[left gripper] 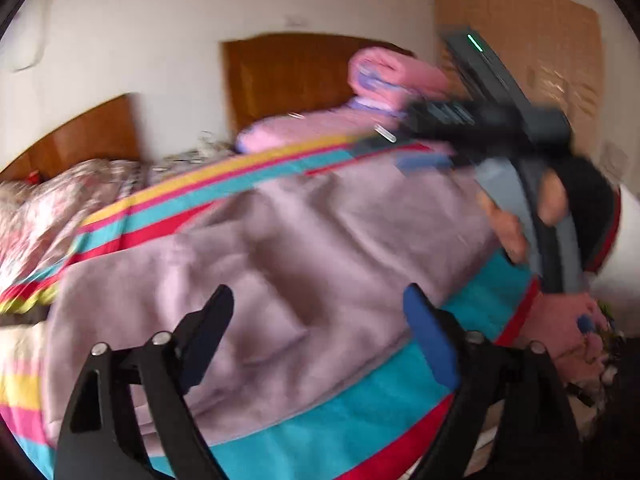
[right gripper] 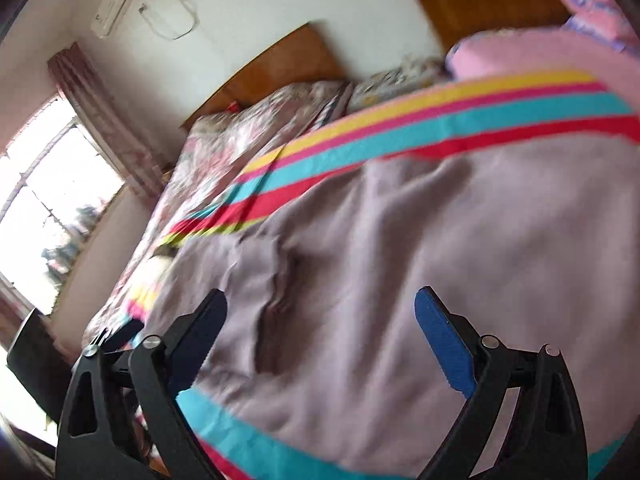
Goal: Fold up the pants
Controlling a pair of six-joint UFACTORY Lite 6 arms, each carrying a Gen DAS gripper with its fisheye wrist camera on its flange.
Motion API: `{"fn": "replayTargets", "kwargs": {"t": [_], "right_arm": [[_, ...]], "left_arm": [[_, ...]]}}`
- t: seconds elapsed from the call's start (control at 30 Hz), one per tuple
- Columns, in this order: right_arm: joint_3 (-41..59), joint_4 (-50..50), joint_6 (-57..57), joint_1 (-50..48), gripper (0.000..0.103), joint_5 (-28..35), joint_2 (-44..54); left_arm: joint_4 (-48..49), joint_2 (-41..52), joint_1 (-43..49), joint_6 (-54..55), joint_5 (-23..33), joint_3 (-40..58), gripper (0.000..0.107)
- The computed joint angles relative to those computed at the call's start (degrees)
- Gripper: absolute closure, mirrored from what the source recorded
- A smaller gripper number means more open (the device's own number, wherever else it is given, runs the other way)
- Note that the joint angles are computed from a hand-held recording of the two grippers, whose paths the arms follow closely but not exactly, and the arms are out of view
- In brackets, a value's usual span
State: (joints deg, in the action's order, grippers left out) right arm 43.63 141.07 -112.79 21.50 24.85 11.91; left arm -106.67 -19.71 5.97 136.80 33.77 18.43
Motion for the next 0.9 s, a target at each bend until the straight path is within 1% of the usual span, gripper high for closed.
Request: {"fn": "replayTargets", "kwargs": {"t": [0.07,0.1,0.13,0.17,0.2,0.23,0.27,0.3,0.37,0.47,0.57,0.6,0.63,0.73,0.83,0.9], "right_arm": [[4.11,-3.92,3.95,3.39,0.021,1.68,5.37],[5.8,-4.4,4.51,4.87,0.021,1.68,7.34],[8.28,-6.98,6.86,6.16,0.022,1.56,9.88],[12.1,-11.76,11.62,7.71,0.022,0.42,13.53],[15.13,-16.78,16.85,8.71,0.022,-0.83,16.27],[17.45,-19.5,19.73,9.61,0.02,-1.14,18.92],[18.48,-20.04,20.21,10.25,0.02,-1.96,19.5],[19.33,-20.5,20.42,10.8,0.02,-2.8,19.8],[22.42,-25.92,25.8,11.5,0.021,-4.4,21.23],[29.97,-37.49,37.02,12.3,0.021,-8.32,25.21],[33.77,-41.62,41.84,12.23,0.021,-10.38,27.33],[34.88,-41.07,40.93,11.62,0.021,-10.49,28.35],[36.97,-40.31,40.42,11.36,0.021,-11.01,29.92],[42.66,-40.22,40.8,8.62,0.022,-8.53,34.56],[48.24,-41.8,44.44,5.12,0.022,-4.32,38.8],[50.84,-44.22,47.49,2.79,0.016,0.46,40.82]], "left_arm": [[4.0,-0.73,9.18,-5.85,2.2,0.69,0.015],[5.16,0.34,14.82,-7.49,3.47,1.54,0.014],[4.76,1.68,20.23,-7.86,3.9,2.26,0.013],[4.16,3.5,24.93,-7.75,4.24,3.09,0.013],[4.24,5.89,29.03,-7.65,4.98,4.33,0.013],[4.14,8.08,32.74,-7.69,5.26,5.44,0.013],[3.43,10.56,35.24,-6.85,5.32,6.71,0.013],[3.0,12.02,36.91,-6.67,4.89,7.57,0.013],[1.56,15.56,38.78,-4.67,4.07,8.96,0.012],[3.08,23.14,41.02,-3.58,4.15,13.8,0.012],[3.88,26.14,41.99,-2.04,5.43,14.8,0.012],[5.17,25.75,43.81,-1.48,6.66,13.88,0.012],[4.07,26.66,43.46,-0.39,6.96,14.07,0.012],[3.74,27.48,44.01,0.43,7.83,13.54,0.011],[4.17,29.19,45.29,0.3,8.61,14.43,0.011],[4.74,29.61,46.03,-0.3,9.0,14.95,0.01]]}}
